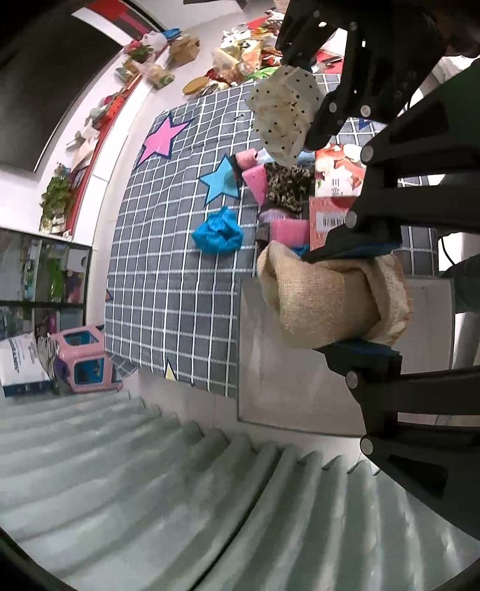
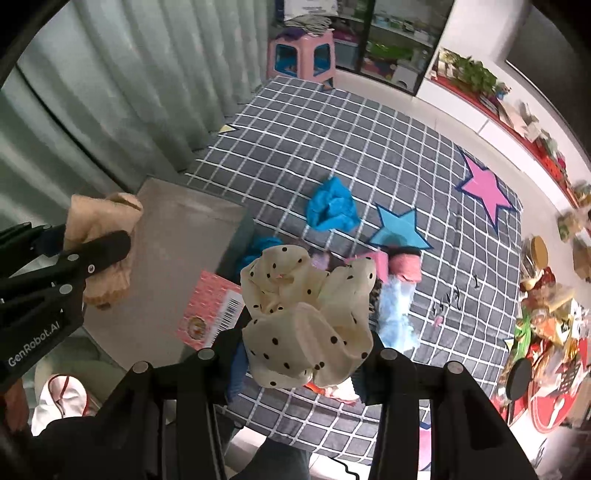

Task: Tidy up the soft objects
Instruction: 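Lift and carry the beige sock and polka-dot scrunchie toward the white box, then lower both items into the white box and open both grippers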

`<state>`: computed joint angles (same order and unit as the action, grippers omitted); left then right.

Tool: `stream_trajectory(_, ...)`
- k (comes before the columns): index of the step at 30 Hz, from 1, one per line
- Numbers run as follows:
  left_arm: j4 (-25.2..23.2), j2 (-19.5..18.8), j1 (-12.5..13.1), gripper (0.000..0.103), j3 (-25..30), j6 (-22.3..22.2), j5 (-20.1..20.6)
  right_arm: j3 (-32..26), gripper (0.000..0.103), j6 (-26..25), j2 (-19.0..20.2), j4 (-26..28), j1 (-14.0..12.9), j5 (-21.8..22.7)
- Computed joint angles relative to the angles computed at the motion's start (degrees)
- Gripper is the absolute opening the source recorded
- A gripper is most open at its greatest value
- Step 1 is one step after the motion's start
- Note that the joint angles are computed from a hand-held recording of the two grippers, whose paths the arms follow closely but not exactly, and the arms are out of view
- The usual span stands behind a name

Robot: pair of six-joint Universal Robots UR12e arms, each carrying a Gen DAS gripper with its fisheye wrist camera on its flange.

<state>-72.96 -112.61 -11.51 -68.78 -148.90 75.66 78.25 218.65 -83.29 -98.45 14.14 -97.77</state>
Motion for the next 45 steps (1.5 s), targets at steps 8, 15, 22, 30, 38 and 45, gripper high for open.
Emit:
stream_trajectory(8, 0.65, 0.04, 1.98, 0.040, -0.20, -1.62, 0.17, -3.14, 0.047, -3.05, 2.64, -0.35, 1.01, -0.40)
stream_trajectory(15, 1.43, -0.29, 3.30, 0.040, 0.08, -2.97, 0.75, -5.38, 0.047, -5.07, 4.72, -0.97, 1.75, -0.20)
stream_trajectory(22, 1.56, -0.66, 4.36, 0.040, 0.34, -3.61, 1.67, -7.44, 0.047, -6.78, 6.65, -1.49, 2.43, 0.39)
stream_trajectory(30, 1.39, -1.05, 5.37, 0.039, 0.63, -4.19, 2.69, -9.88, 0.047, -8.30, 8.91, -1.29, 3.18, 1.37)
stream_trajectory(38, 1.11, -1.50, 5.94, 0.040, 0.95, -4.41, 3.79, -11.64, 0.047, -9.44, 10.47, -0.92, 3.40, 2.24)
stream_trajectory(45, 1.45, -1.72, 5.88, 0.040, 0.93, -4.19, 5.73, -12.26, 0.047, -10.06, 11.32, -1.28, 3.25, 3.60)
